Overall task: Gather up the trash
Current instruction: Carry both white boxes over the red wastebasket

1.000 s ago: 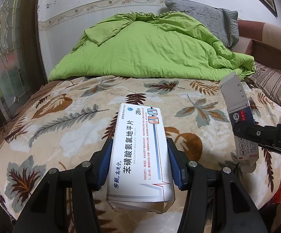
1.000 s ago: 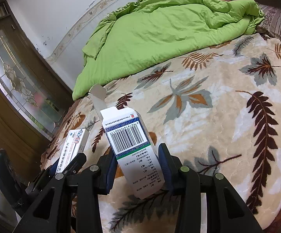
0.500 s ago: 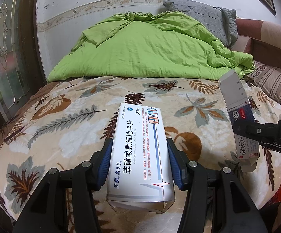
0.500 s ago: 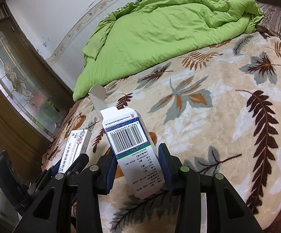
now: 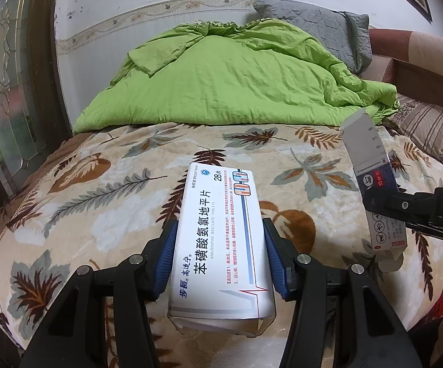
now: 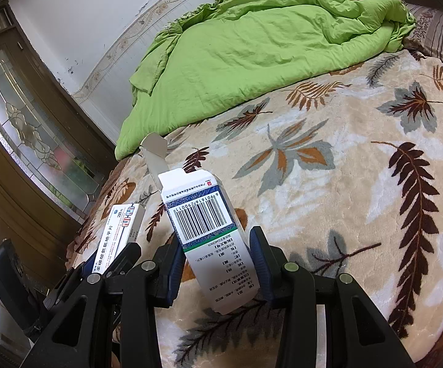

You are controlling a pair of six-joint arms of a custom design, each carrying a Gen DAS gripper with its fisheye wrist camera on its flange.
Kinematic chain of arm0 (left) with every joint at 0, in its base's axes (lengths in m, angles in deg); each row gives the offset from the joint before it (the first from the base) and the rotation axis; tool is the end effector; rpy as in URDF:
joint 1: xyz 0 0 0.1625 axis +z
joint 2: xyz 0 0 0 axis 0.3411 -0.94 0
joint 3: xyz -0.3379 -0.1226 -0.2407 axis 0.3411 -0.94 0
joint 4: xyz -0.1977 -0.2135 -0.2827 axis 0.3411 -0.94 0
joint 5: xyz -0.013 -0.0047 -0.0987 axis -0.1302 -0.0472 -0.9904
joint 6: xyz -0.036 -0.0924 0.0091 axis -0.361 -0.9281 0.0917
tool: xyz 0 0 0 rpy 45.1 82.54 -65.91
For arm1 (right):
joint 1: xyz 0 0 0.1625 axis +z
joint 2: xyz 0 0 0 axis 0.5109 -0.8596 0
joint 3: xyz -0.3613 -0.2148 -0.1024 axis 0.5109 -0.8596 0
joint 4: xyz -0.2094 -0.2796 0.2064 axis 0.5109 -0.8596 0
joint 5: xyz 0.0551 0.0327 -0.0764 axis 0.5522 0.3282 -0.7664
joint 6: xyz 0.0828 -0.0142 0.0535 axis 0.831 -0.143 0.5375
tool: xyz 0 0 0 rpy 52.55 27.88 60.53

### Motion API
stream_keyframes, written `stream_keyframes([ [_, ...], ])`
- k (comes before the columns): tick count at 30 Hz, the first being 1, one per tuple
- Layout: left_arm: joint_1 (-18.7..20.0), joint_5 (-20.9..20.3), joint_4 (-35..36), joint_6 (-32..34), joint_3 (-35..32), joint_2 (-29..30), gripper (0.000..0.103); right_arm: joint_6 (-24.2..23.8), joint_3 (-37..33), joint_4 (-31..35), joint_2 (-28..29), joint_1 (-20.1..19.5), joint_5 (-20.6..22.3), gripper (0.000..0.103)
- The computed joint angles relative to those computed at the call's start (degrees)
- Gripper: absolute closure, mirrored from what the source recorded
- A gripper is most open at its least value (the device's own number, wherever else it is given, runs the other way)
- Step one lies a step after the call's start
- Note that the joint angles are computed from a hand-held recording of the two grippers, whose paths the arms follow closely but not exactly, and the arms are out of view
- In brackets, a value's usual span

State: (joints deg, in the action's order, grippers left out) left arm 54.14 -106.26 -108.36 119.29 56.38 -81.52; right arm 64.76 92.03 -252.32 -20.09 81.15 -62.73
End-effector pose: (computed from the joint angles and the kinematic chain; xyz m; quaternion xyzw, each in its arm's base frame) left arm -0.0444 -0.7963 0.3584 0.3326 0.8193 -0.3719 0.2825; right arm 0.3974 -0.7635 -0.0106 0.0100 -0.8815 0.4557 0.1229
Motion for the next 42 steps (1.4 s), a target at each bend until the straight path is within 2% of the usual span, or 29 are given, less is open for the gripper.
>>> stream_keyframes([
  [10,-0.48,-0.12,0.35,0.05,0.03,0.07,0.051,1.83,1.38,-0.94,-0.62,-0.07,0.28,0.059],
  [18,-0.62,-1.56,0.75,0.99,1.18,-0.73,0.051,5.88,8.3,-4.77,-4.39,-0.21,1.96,0.059],
  [21,-0.81,-3.05,1.92,0.95,2.34,-1.88,0.051,6.55,11.65,-7.22,-6.39,0.29,1.35,0.058],
  [25,-1.56,-7.05,5.08,0.85,4.92,-4.54,0.051,6.02,17.28,-11.19,-9.68,1.42,-0.09,0.059],
  [31,-3.55,-14.86,12.89,0.55,8.87,-8.98,0.051,6.68,31.1,-21.39,-16.91,3.66,-5.74,0.059],
  [33,-4.4,-18.57,17.81,-0.26,9.1,-10.19,0.051,8.01,36.47,-24.8,-19.74,4.36,-8.8,0.059],
  [37,-6.62,-23.36,24.13,-0.14,10.89,-12.09,0.051,11.42,46.44,-31.5,-24.63,6.14,-15.97,0.059],
  [42,-9.72,-27.85,31.16,0.56,14.27,-13.78,0.051,15.3,56.43,-38.68,-29.09,8.72,-25.0,0.059],
])
